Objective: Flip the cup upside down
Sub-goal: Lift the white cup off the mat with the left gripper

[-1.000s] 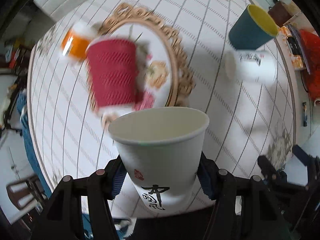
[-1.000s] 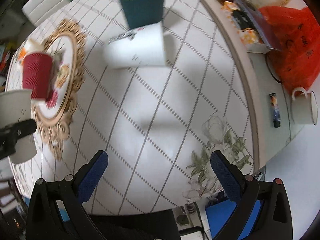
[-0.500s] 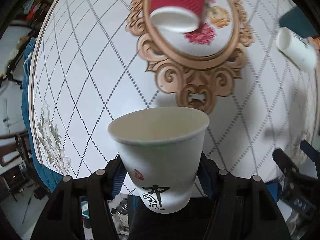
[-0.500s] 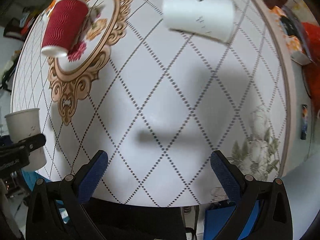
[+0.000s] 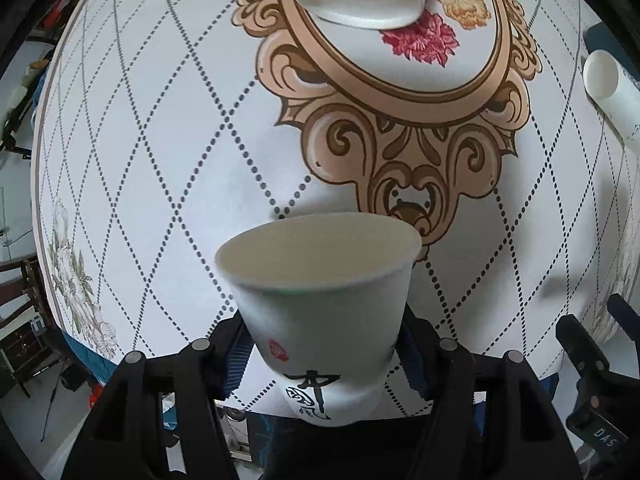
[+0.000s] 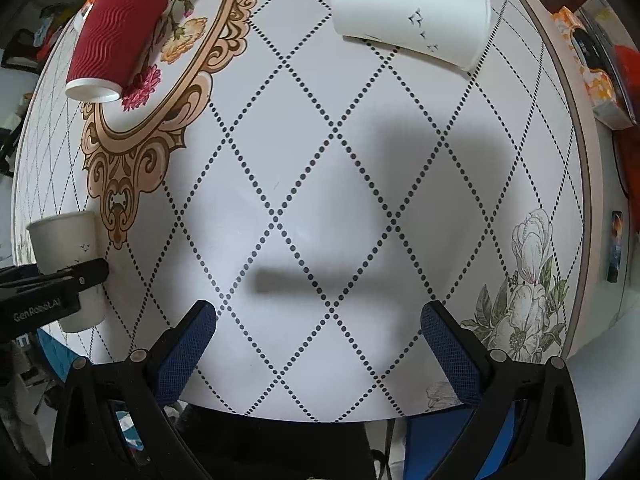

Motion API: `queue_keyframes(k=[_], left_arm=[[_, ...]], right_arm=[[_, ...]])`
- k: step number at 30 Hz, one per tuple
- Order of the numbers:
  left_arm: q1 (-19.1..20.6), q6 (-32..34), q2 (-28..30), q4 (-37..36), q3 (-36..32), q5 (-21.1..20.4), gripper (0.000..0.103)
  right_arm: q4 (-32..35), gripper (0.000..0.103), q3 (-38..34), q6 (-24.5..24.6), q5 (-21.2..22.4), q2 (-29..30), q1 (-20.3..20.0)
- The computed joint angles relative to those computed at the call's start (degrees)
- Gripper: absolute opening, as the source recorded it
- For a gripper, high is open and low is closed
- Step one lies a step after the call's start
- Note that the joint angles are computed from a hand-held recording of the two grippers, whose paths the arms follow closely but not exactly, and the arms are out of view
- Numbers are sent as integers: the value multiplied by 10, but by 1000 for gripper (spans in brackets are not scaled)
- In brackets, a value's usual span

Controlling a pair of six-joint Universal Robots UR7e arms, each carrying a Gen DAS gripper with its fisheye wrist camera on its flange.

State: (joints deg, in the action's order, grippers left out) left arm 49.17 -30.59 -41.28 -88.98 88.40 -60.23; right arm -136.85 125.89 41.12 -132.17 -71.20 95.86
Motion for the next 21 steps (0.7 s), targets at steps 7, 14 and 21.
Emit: queue_keyframes(k=[7, 14, 21], left_arm=[[13, 16, 1, -16, 8, 2, 66], [10, 25, 6, -34, 11, -4, 89], [6, 14, 5, -38, 3, -9, 89]], right_arm=[[7, 103, 2, -9, -6, -10, -5], [6, 103, -9, -3, -10, 0, 0], [23, 103, -14, 2, -10, -13, 10]])
